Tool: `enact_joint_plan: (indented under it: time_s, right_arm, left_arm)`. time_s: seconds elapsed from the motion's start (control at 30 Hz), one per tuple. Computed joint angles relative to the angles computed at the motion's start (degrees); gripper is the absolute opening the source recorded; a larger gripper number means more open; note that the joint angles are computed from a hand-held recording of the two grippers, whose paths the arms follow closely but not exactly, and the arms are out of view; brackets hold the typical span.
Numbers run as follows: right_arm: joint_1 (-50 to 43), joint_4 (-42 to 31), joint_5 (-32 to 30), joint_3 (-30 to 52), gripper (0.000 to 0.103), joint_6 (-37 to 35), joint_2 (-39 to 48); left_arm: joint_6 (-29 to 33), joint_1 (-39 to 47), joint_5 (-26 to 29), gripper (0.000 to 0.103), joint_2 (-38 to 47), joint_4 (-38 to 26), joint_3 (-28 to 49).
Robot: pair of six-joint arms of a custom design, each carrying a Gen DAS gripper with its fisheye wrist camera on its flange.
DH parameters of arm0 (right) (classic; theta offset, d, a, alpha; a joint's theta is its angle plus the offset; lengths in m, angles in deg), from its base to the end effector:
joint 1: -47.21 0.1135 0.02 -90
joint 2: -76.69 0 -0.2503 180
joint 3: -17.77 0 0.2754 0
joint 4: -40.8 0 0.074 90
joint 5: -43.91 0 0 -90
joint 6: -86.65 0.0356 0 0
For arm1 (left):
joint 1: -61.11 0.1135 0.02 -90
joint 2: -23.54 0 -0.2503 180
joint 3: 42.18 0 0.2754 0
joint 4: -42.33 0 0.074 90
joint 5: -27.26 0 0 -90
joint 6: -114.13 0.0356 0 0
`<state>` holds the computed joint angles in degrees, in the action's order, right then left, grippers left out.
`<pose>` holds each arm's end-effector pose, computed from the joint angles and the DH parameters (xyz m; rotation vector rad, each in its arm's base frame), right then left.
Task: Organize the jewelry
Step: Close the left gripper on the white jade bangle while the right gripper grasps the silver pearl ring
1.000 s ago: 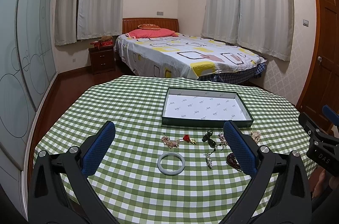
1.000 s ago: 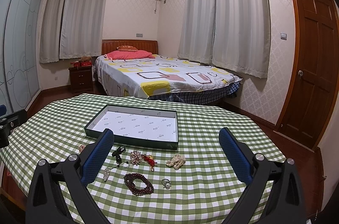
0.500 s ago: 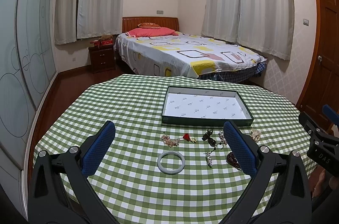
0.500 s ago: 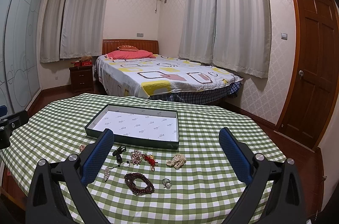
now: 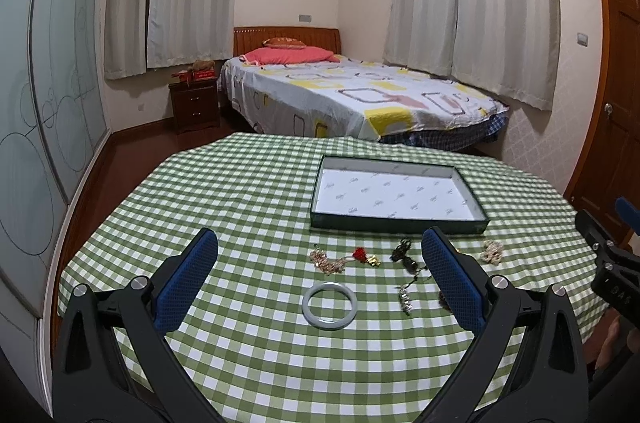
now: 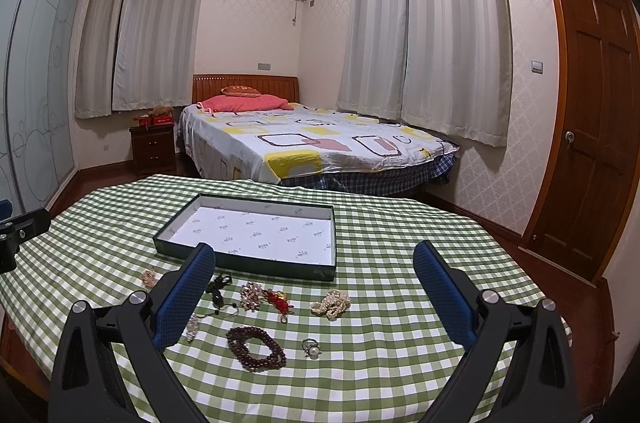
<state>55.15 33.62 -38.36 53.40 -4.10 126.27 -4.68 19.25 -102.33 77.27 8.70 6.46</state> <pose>0.2254 0.0266 0.1983 -0.0572 1.9355 -0.0473 0.1830 -0.1335 0.2274 -0.1185 2.0705 0.0327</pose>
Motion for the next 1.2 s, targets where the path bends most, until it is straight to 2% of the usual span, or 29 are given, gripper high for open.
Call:
enact_joint_plan:
  time_s: [0.1,0.2,0.4,0.77,1.03,1.2]
  right_arm:
    - [-1.3,4.4,-1.4,-1.9,0.097,-1.0,1.8]
    - [-2.9,13.2,-2.8,-3.7,0.097,-2.4,9.2]
    - [-4.6,20.1,-4.8,-2.8,0.097,-2.3,21.3]
    - [-6.0,20.7,-6.8,3.4,0.097,-2.1,35.5]
    - [-6.6,19.8,-7.7,6.5,0.097,-1.9,41.0]
    - [-7.8,18.6,-9.2,8.5,0.097,-0.9,43.8]
  left_arm:
    - [1.0,2.5,2.6,0.099,2.0,4.2,-2.2]
    - [2.1,5.1,5.3,0.099,5.3,8.3,-4.1]
    - [3.3,11.1,13.6,0.099,14.9,16.2,-5.0]
    - [3.6,17.2,23.0,0.099,36.3,21.0,3.2]
    - [3.7,18.1,24.6,0.099,44.9,20.8,7.6]
    - [5.2,17.5,22.3,0.099,46.9,21.8,8.2]
